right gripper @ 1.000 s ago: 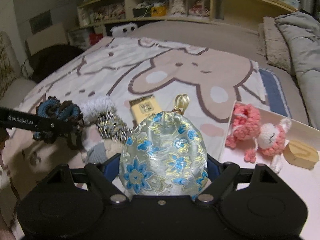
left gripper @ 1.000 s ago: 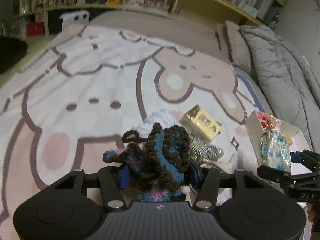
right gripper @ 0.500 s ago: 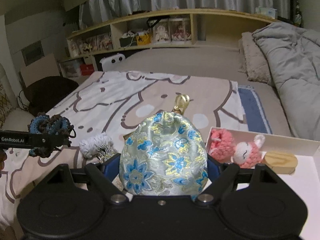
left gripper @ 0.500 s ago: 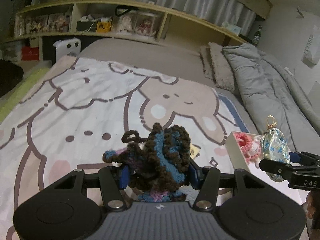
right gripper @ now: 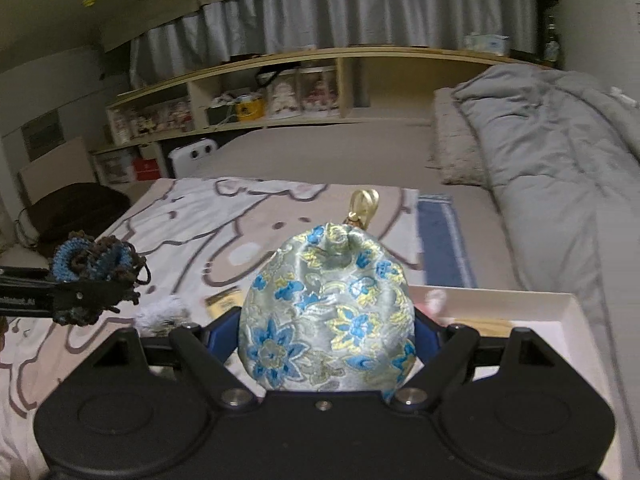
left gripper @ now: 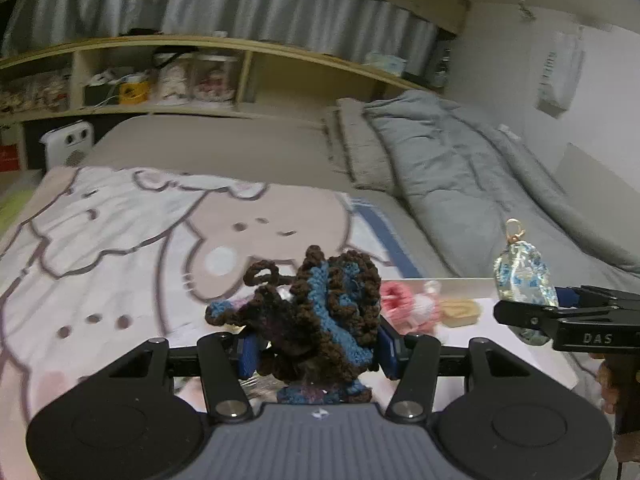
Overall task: Organize objects
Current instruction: 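Carry the yarn tangle and floral pouch over the white box and lower them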
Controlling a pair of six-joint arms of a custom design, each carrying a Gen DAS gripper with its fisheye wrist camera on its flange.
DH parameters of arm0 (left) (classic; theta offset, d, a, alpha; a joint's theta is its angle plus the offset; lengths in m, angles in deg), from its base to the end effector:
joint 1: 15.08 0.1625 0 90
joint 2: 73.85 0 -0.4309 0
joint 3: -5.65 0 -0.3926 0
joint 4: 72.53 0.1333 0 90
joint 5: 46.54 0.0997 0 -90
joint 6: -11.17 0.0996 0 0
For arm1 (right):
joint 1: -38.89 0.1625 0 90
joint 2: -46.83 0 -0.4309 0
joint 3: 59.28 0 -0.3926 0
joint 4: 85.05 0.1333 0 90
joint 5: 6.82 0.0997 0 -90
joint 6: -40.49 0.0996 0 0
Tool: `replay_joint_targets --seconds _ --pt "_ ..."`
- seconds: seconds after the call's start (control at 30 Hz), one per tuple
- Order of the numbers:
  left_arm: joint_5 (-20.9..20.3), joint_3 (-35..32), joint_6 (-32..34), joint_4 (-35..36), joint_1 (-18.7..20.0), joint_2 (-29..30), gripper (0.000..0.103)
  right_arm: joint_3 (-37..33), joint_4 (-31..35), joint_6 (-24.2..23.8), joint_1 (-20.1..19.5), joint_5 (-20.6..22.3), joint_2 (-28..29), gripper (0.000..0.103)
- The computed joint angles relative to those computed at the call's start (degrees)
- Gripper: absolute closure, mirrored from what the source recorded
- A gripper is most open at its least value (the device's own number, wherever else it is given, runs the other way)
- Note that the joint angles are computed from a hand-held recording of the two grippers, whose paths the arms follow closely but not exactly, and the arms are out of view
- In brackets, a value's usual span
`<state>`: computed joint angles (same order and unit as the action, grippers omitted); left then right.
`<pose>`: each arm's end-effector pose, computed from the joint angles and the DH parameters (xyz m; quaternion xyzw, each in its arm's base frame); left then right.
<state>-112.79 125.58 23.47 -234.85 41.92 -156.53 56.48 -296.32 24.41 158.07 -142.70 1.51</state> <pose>-0.1276 -0.5150 0.3349 0.3021 0.8850 -0.3253 0.1401 0.3227 -0.4511 0.1324 0.1657 -0.8321 0.4328 0.3047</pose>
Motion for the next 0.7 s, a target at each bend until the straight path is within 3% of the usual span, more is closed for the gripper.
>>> replay_joint_targets --seconds 0.37,0.7 --pt "-4.16 -1.13 0.88 -1.27 -3.80 8.05 0.047 4.58 -0.96 -0.34 -3.74 -2.44 -5.78 0.018" --pt "-7.07 -2.80 3.55 0.08 -4.23 17.17 0.047 8.94 -0.73 -0.24 -9.81 -1.69 -9.01 0.018"
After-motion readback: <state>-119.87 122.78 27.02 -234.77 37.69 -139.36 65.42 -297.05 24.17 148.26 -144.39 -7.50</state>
